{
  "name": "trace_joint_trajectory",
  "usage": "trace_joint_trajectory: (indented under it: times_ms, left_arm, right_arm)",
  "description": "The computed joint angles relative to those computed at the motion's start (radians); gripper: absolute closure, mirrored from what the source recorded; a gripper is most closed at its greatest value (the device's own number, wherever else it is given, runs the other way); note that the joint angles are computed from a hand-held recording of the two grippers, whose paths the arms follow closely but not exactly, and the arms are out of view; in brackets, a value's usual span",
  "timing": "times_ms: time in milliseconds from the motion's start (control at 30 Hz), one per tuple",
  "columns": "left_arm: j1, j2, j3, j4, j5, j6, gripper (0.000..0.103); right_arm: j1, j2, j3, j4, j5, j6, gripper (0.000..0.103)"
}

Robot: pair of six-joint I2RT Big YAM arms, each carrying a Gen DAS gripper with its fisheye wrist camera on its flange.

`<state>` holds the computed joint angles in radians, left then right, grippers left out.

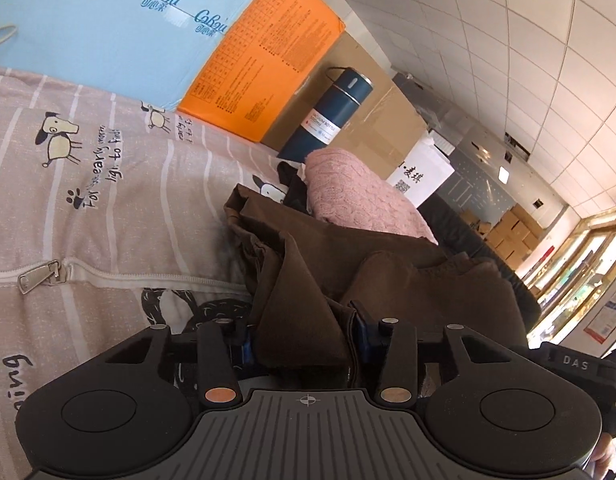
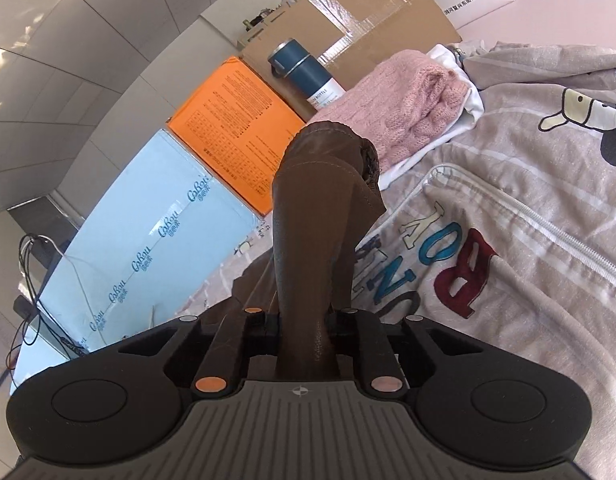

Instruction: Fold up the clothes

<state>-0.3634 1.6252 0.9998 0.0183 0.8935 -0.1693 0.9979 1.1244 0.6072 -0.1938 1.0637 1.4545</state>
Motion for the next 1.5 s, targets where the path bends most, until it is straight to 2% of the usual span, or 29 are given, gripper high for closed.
trace_joint_trajectory:
  times_ms: [33, 100, 167, 233, 333, 433, 533, 633, 733, 800, 900, 1000, 1100, 1133, 1167, 1200, 1233, 1267, 1367, 1400, 1467, 1500]
  left_arm:
    - [0.005, -0.011, -0.013, 0.025, 0.002, -0.011, 0.065]
    - [0.026, -0.036, -0.041, 0.074, 0.024, -0.046, 0.068]
    - [0.06, -0.062, -0.069, 0.118, 0.051, -0.086, 0.069]
    - [0.112, -0.091, -0.098, 0.15, 0.077, -0.129, 0.069]
    - [0.205, -0.124, -0.143, 0.225, 0.117, -0.225, 0.069]
    - [0.306, -0.157, -0.189, 0.299, 0.127, -0.293, 0.069]
    - [0.41, -0.182, -0.224, 0.333, 0.11, -0.316, 0.069]
    - [0.477, -0.211, -0.242, 0.311, 0.029, -0.263, 0.07]
    - [0.494, -0.231, -0.244, 0.255, -0.046, -0.197, 0.071]
    - [0.484, -0.219, -0.228, 0.201, -0.061, -0.151, 0.07]
    - [0.465, -0.197, -0.196, 0.114, -0.082, -0.084, 0.07]
    - [0.43, -0.182, -0.158, 0.01, -0.126, 0.024, 0.068]
    - [0.398, -0.175, -0.125, -0.078, -0.188, 0.116, 0.055]
    - [0.394, -0.177, -0.121, -0.087, -0.206, 0.133, 0.048]
    - [0.394, -0.183, -0.12, -0.094, -0.226, 0.148, 0.042]
    - [0.396, -0.191, -0.119, -0.101, -0.245, 0.163, 0.027]
    - [0.399, -0.202, -0.119, -0.104, -0.271, 0.185, 0.02]
    - [0.402, -0.213, -0.12, -0.103, -0.301, 0.21, 0.018]
    - [0.417, -0.255, -0.112, -0.112, -0.404, 0.318, 0.013]
    - [0.424, -0.267, -0.106, -0.114, -0.432, 0.349, 0.009]
    - [0.443, -0.271, -0.066, -0.145, -0.448, 0.372, 0.006]
    - [0.451, -0.269, -0.048, -0.165, -0.438, 0.365, 0.004]
  right_arm:
    - [0.013, 0.009, 0.017, 0.015, 0.018, -0.036, 0.09]
    - [0.033, 0.02, 0.039, 0.104, 0.029, -0.134, 0.09]
    - [0.046, 0.032, 0.052, 0.224, 0.014, -0.256, 0.09]
    - [0.049, 0.054, 0.06, 0.378, -0.031, -0.399, 0.09]
    - [0.029, 0.112, 0.074, 0.613, -0.176, -0.553, 0.09]
    - [-0.018, 0.189, 0.116, 0.746, -0.374, -0.597, 0.09]
    - [-0.075, 0.273, 0.174, 0.81, -0.594, -0.576, 0.09]
    - [-0.131, 0.356, 0.239, 0.825, -0.765, -0.524, 0.09]
    - [-0.184, 0.419, 0.294, 0.796, -0.871, -0.478, 0.09]
    - [-0.215, 0.436, 0.318, 0.741, -0.893, -0.469, 0.09]
    - [-0.249, 0.424, 0.334, 0.605, -0.837, -0.463, 0.09]
    - [-0.269, 0.408, 0.35, 0.428, -0.718, -0.434, 0.089]
    - [-0.283, 0.41, 0.363, 0.302, -0.648, -0.426, 0.08]
    - [-0.285, 0.415, 0.368, 0.272, -0.629, -0.428, 0.071]
    - [-0.285, 0.425, 0.372, 0.25, -0.609, -0.424, 0.061]
    - [-0.285, 0.434, 0.376, 0.23, -0.59, -0.421, 0.057]
    - [-0.282, 0.44, 0.381, 0.214, -0.569, -0.422, 0.05]
    - [-0.281, 0.446, 0.387, 0.2, -0.543, -0.423, 0.04]
    - [-0.245, 0.452, 0.402, 0.168, -0.378, -0.45, 0.02]
    - [-0.226, 0.455, 0.406, 0.168, -0.295, -0.48, 0.018]
    - [-0.199, 0.457, 0.41, 0.185, -0.196, -0.556, 0.014]
    - [-0.19, 0.453, 0.394, 0.245, -0.196, -0.624, 0.014]
